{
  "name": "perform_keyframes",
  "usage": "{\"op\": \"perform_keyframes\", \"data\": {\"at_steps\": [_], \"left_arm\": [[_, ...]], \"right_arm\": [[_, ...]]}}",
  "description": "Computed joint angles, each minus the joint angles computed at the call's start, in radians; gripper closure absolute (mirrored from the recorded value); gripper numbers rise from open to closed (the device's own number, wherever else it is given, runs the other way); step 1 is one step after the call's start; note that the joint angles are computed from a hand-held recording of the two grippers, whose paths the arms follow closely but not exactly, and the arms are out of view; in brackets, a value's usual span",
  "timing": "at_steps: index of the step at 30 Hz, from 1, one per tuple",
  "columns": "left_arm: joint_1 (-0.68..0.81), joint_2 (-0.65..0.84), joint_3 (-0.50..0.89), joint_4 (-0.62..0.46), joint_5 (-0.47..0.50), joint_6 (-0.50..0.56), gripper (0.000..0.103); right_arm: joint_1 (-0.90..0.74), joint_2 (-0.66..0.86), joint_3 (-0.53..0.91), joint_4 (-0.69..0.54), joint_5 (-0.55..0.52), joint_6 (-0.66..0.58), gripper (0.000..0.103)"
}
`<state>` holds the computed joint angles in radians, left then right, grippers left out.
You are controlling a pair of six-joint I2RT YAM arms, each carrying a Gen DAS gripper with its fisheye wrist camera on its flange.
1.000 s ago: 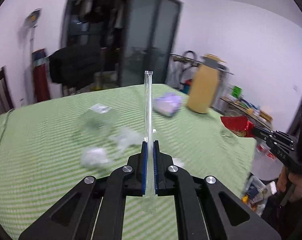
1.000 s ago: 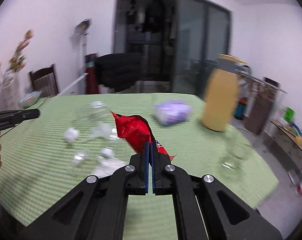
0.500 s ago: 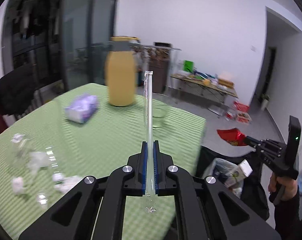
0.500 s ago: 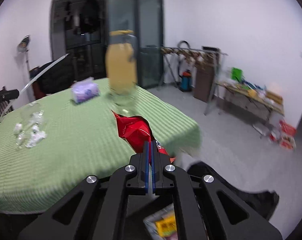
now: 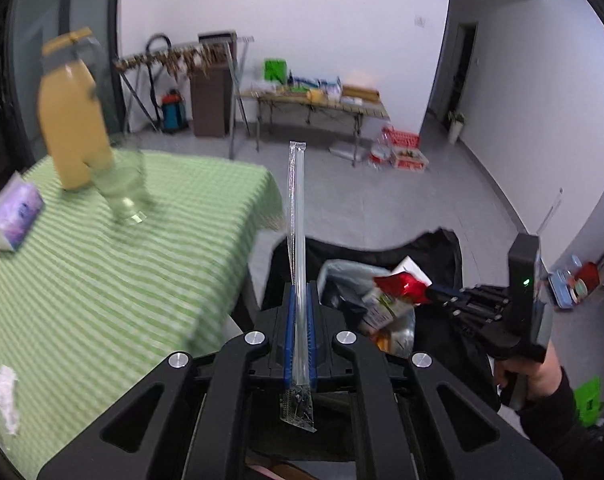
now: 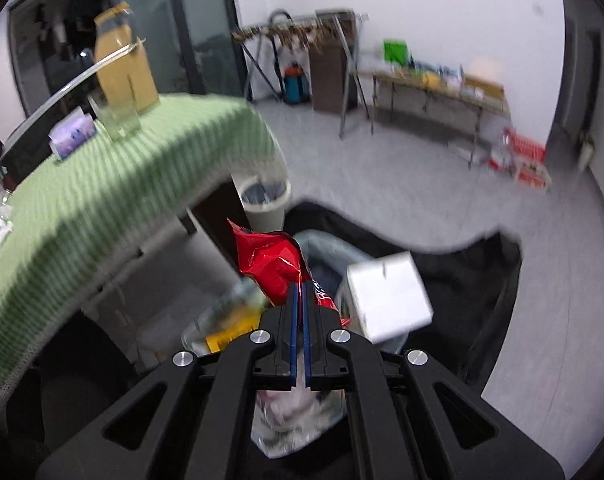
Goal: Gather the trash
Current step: 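Carry the red packet and straw to the trash bag and release them inside, then move both tools back over the table toward the clear plastic bags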
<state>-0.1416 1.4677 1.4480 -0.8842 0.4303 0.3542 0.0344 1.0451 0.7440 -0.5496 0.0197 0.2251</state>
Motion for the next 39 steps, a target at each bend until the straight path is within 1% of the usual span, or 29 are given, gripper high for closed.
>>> {"op": "perform_keyframes", "data": {"at_steps": [3,6,8,9,11,12,13,16,19,20,21,23,25,26,27,29,30,31,32,33,36,37,39], "left_arm": [[-0.070,0.033,-0.040,0.031,-0.057,-0.024,0.100],[-0.131,0.063,-0.071,0.059,-0.105,-0.056,0.100],[-0.154,0.081,-0.082,0.063,-0.107,-0.069,0.100],[-0.172,0.092,-0.090,0.068,-0.110,-0.075,0.100],[-0.212,0.118,-0.103,0.072,-0.122,-0.086,0.100],[-0.228,0.129,-0.105,0.069,-0.125,-0.090,0.100],[-0.245,0.142,-0.109,0.068,-0.131,-0.095,0.100],[-0.292,0.181,-0.130,0.086,-0.156,-0.108,0.100],[-0.324,0.230,-0.146,0.105,-0.162,-0.133,0.100],[-0.333,0.247,-0.149,0.109,-0.164,-0.139,0.100],[-0.345,0.279,-0.148,0.110,-0.163,-0.143,0.100],[-0.365,0.324,-0.147,0.111,-0.173,-0.147,0.100],[-0.401,0.387,-0.134,0.113,-0.198,-0.142,0.100],[-0.412,0.405,-0.132,0.116,-0.210,-0.144,0.100],[-0.425,0.440,-0.117,0.109,-0.227,-0.152,0.097],[-0.439,0.528,-0.065,0.081,-0.251,-0.205,0.097],[-0.440,0.549,-0.053,0.072,-0.249,-0.207,0.097],[-0.446,0.586,-0.029,0.052,-0.259,-0.204,0.093],[-0.452,0.606,-0.015,0.042,-0.280,-0.212,0.086],[-0.454,0.618,-0.006,0.037,-0.295,-0.225,0.074],[-0.443,0.608,-0.022,0.053,-0.283,-0.236,0.072],[-0.442,0.603,-0.027,0.059,-0.291,-0.237,0.069],[-0.432,0.589,-0.036,0.075,-0.304,-0.242,0.067]], "right_arm": [[0.014,0.094,-0.039,0.029,-0.030,0.021,0.100],[0.009,0.195,-0.060,0.060,-0.084,0.018,0.098],[0.000,0.238,-0.084,0.109,-0.135,0.018,0.098],[0.010,0.258,-0.074,0.104,-0.137,0.019,0.095],[0.036,0.275,-0.057,0.094,-0.096,0.013,0.075],[0.040,0.253,-0.060,0.097,-0.067,0.013,0.053],[0.034,0.216,-0.072,0.101,-0.041,0.011,0.044],[0.003,0.070,-0.106,0.097,0.071,0.024,0.044],[-0.014,-0.049,-0.142,0.112,0.250,0.040,0.044],[-0.027,-0.074,-0.153,0.117,0.271,0.050,0.044],[-0.051,-0.092,-0.165,0.126,0.256,0.065,0.044],[-0.048,-0.094,-0.187,0.148,0.269,0.092,0.044],[-0.042,-0.051,-0.205,0.177,0.237,0.106,0.044],[-0.026,-0.029,-0.193,0.161,0.264,0.103,0.044],[-0.011,-0.033,-0.192,0.162,0.289,0.098,0.044],[-0.017,-0.070,-0.217,0.197,0.278,0.091,0.041],[-0.049,-0.081,-0.223,0.198,0.258,0.097,0.038],[-0.077,-0.086,-0.228,0.196,0.235,0.105,0.038],[-0.096,-0.084,-0.232,0.203,0.213,0.117,0.038],[-0.153,-0.099,-0.240,0.203,0.151,0.120,0.038],[-0.204,-0.098,-0.243,0.212,0.092,0.138,0.038],[-0.212,-0.098,-0.240,0.210,0.080,0.140,0.038],[-0.190,-0.091,-0.241,0.216,0.108,0.150,0.038]]}}
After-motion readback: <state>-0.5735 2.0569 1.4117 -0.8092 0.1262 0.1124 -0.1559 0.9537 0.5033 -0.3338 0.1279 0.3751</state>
